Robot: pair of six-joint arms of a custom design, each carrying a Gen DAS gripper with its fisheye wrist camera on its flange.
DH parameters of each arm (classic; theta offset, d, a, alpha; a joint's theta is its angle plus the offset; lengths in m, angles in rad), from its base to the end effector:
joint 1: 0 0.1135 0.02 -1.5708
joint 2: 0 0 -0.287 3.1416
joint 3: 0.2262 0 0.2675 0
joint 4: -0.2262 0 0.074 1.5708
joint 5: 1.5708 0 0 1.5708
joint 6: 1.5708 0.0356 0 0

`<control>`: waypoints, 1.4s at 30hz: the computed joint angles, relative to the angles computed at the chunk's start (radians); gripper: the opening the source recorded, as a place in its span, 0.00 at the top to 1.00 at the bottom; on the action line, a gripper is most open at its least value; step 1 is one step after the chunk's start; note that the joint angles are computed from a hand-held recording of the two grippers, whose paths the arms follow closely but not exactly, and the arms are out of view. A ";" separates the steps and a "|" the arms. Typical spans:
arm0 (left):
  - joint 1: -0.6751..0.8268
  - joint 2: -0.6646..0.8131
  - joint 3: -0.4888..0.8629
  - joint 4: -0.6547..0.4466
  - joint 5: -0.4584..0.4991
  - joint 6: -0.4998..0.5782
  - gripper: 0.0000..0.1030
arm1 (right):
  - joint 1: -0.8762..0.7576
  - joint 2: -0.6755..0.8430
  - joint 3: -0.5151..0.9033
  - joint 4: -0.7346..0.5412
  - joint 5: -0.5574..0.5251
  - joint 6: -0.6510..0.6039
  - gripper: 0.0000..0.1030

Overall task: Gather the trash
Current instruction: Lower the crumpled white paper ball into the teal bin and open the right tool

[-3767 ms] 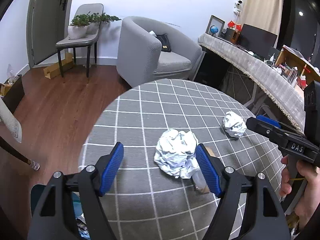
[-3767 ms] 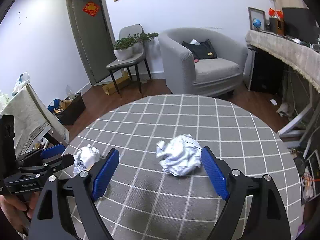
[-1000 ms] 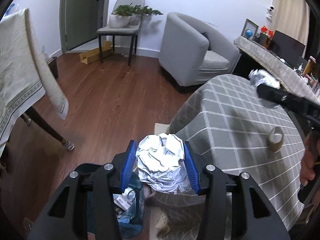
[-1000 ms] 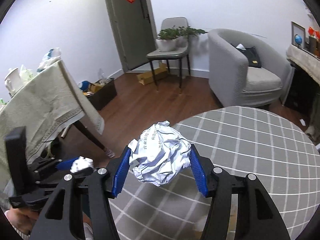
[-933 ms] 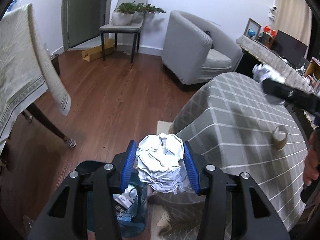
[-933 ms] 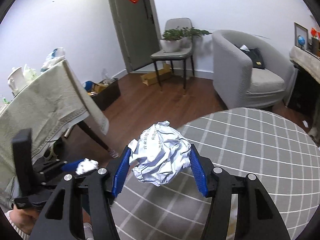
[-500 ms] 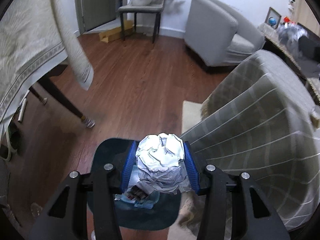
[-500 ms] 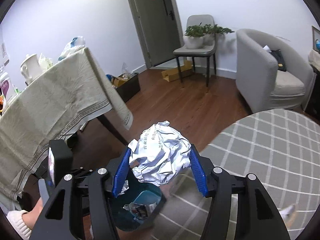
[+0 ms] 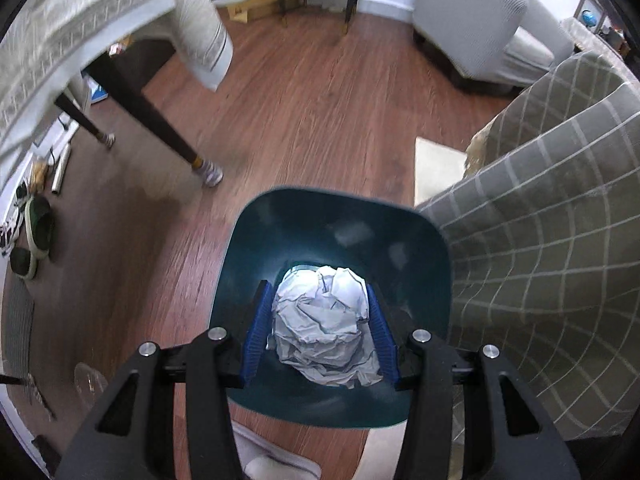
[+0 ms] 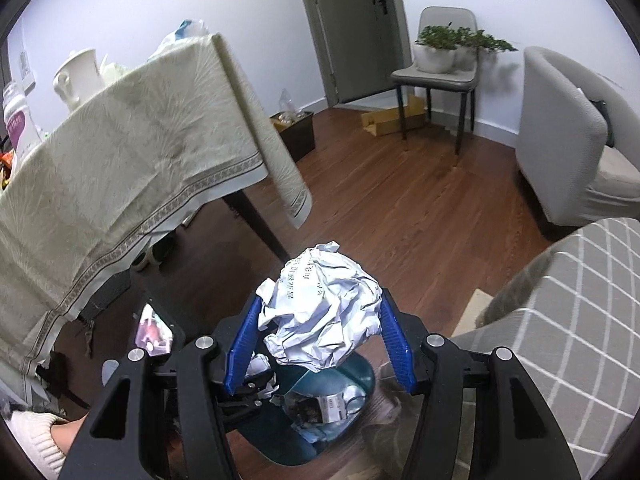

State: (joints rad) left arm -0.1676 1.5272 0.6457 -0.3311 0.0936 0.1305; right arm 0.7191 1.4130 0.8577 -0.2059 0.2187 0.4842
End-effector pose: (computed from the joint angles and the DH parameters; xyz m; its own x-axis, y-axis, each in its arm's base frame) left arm 0.2538 -0.0463 0.1347 -0.8897 0.2819 -0.3590 0.3169 0.9476 -0.0412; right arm 0.2359 0.1963 0.2355 -0.7036 -0.0121 -0.7105 -0.2229 0.9531 0.2046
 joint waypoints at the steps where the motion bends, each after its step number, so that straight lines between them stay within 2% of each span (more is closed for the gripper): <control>1: 0.014 0.015 -0.001 -0.002 0.003 0.014 0.51 | 0.005 0.015 0.009 0.003 -0.002 0.001 0.43; 9: 0.085 0.078 -0.013 0.001 0.015 0.091 0.49 | 0.037 0.127 0.085 0.012 -0.009 0.007 0.43; 11: 0.104 0.093 -0.016 0.001 0.018 0.110 0.42 | 0.044 0.152 0.102 0.012 -0.014 0.010 0.43; 15: 0.149 0.098 -0.027 0.006 0.034 0.152 0.37 | 0.054 0.200 0.134 0.010 -0.022 0.011 0.43; 28: 0.278 -0.009 -0.030 -0.020 0.119 0.215 0.36 | 0.064 0.366 0.222 -0.021 -0.069 0.033 0.43; 33: 0.316 -0.083 -0.025 -0.041 0.161 0.227 0.38 | 0.051 0.437 0.249 -0.038 -0.100 0.050 0.43; 38: 0.358 -0.150 -0.007 -0.075 0.205 0.241 0.48 | 0.043 0.494 0.256 -0.048 -0.123 0.068 0.43; 42: 0.393 -0.202 0.038 -0.131 0.262 0.231 0.51 | 0.042 0.546 0.265 -0.058 -0.132 0.078 0.44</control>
State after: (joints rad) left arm 0.2258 1.3252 0.6838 -0.4618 0.3557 0.3611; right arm 0.7611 1.9590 1.1223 -0.2640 0.0870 0.5624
